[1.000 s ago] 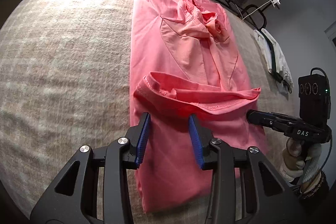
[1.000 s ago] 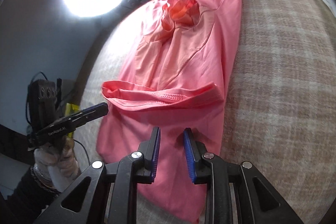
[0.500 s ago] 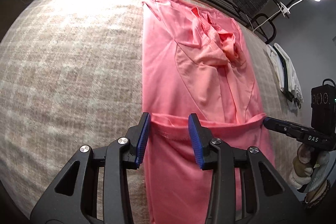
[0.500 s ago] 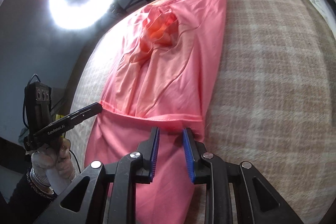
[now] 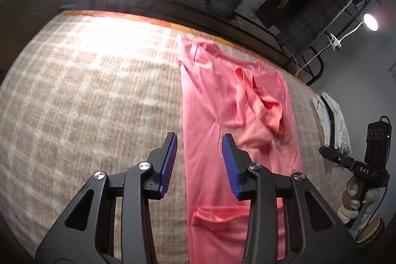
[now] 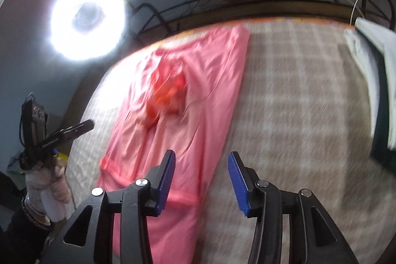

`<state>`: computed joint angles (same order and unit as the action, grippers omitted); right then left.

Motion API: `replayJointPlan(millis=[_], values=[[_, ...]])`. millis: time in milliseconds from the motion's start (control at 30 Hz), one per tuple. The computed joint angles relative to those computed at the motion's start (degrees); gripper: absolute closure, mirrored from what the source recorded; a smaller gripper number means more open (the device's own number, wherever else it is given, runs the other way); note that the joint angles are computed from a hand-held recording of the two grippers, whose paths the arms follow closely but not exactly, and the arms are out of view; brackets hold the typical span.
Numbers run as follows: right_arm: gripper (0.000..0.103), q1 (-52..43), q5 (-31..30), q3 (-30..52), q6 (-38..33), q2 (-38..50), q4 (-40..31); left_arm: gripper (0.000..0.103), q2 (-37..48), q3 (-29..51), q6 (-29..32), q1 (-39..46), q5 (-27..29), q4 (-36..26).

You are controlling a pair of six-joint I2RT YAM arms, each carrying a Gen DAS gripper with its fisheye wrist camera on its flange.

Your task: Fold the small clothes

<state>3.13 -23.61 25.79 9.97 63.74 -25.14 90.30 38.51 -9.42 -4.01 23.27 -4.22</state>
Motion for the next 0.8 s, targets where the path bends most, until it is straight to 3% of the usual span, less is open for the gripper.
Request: replayJointPlan(millis=[267, 367, 600, 800], values=[[0.052, -4.2, -1.7, 11.6, -3.8, 17.2, 6.2, 0.064, 14.0, 14.0, 0.4, 0.9, 0.2, -0.1], [0.051, -4.5, -3.1, 16.4, -1.8, 25.5, 10.0, 0.056, 20.3, 20.3, -0.7, 0.5, 0.8, -0.3], [0.051, -3.6, -1.0, 27.4, 0.9, 42.9, 16.2, 0.056, 33.8, 35.4, -2.4, -2.0, -1.9, -3.4], [0.051, -4.4, -1.2, 33.2, 1.6, 51.3, 19.3, 0.056, 39.5, 42.3, -2.3, -4.8, -5.4, -3.7]])
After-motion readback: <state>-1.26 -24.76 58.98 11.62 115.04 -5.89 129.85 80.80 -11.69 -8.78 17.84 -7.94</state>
